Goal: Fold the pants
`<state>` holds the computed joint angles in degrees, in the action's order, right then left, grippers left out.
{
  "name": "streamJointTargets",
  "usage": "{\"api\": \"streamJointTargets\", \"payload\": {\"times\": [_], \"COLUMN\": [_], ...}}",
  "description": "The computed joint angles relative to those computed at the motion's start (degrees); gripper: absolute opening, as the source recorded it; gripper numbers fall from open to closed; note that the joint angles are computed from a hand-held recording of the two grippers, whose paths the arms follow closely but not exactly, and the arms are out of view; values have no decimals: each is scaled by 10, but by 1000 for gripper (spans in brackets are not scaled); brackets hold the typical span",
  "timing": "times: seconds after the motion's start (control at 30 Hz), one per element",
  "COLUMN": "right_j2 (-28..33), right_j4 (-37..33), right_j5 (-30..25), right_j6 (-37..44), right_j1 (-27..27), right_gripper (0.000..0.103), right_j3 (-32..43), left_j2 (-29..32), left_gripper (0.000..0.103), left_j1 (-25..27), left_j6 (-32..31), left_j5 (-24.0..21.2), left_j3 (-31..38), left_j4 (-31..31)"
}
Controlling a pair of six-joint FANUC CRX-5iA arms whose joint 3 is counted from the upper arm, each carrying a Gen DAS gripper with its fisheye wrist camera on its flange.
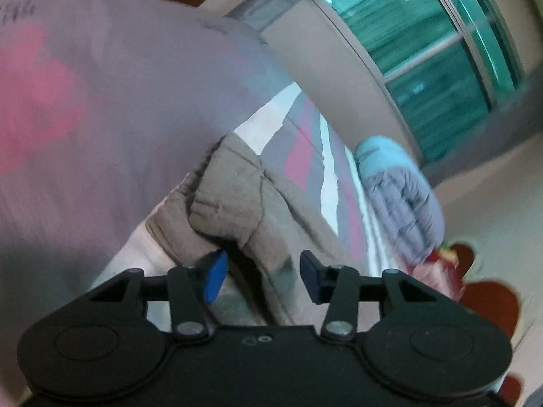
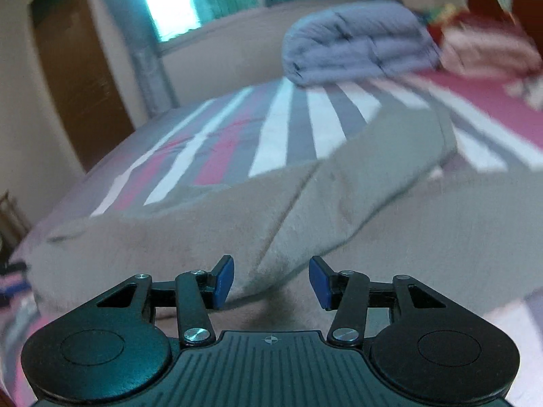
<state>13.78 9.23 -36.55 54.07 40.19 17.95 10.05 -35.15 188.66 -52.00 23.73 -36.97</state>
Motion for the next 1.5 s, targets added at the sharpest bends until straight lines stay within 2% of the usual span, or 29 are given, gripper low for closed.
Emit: {"api": "streamJointTargets", "payload": {"times": [0.13,0.17,0.2,0.23,0.27,0.3,0.33,0.4,0.47,0.5,0.53,0.6,0.63,0.67,0.7,0.77,0.93,0.97,1.0,1.03,1.07,1.1,1.13,1.17,1.27,1.33,1.4,1.43,1.5], "right_j2": [28,43,53,56,60,66,61,18,-22,-41,-56,-54,-37,-27,-35,-45,-52,-52,-53,-56,-71,-66,-71,-65,-24,20,73,100,147], "right_j4": [-74,-92,-99,-115,-152,-183,-196,-200,-183,-197,-202,-192,-188,-188,-193,-172,-192,-196,-188,-151,-83,-22,10,11,25,33,33,41,60], "right_j5": [-45,-62,-76,-74,-74,-87,-74,11,63,78,81,40,1,-8,13,21,-6,-14,-22,-8,14,44,53,43,5,-30,-78,-102,-170], "right_j6": [-15,-18,-31,-36,-21,-10,-6,40,65,74,80,111,107,90,83,53,83,85,81,56,8,-32,-43,-30,4,15,30,38,62], "right_j1": [-18,-23,-26,-32,-43,-54,-59,-58,-52,-56,-57,-52,-49,-46,-47,-42,-47,-49,-50,-46,-35,-21,-20,-23,-27,-25,-22,-22,-18], "right_gripper": [50,50,47,35,9,9,9,9,9,9,9,9,9,9,9,9,9,13,21,28,38,40,40,40,40,40,40,40,39], "right_j3": [55,77,89,93,104,121,117,66,19,-3,-24,-38,-28,-28,-46,-62,-55,-48,-43,-46,-73,-83,-91,-77,-17,39,114,151,217], "left_j2": [-4,-8,-7,-5,0,3,4,-2,-12,-11,1,17,15,17,21,33,40,38,33,47,68,90,120,144,233,303,336,364,381], "left_gripper": [37,35,29,16,14,14,14,14,14,14,14,14,14,14,14,14,20,22,24,29,38,42,54,61,66,66,66,72,77], "left_j1": [14,16,21,25,26,21,13,2,0,4,15,28,23,15,10,10,-4,-12,-27,-48,-77,-97,-116,-128,-147,-144,-138,-139,-135], "left_j6": [57,85,107,109,81,46,17,-4,-31,-64,-126,-170,-163,-148,-141,-157,-171,-169,-161,-161,-168,-184,-211,-228,-270,-291,-285,-298,-310], "left_j5": [34,38,45,37,25,20,26,45,49,34,-2,-30,-21,-24,-33,-49,-87,-104,-139,-187,-243,-287,-330,-357,-441,-500,-527,-545,-560], "left_j3": [-21,-28,-31,-26,-10,7,20,26,13,9,15,5,-5,-2,7,27,48,54,61,92,133,172,222,261,399,507,558,601,615], "left_j4": [-11,-14,-12,-6,-9,-30,-57,-92,-87,-60,-14,36,22,4,-3,0,-4,-10,-25,-52,-93,-120,-142,-156,-177,-169,-152,-156,-144]}}
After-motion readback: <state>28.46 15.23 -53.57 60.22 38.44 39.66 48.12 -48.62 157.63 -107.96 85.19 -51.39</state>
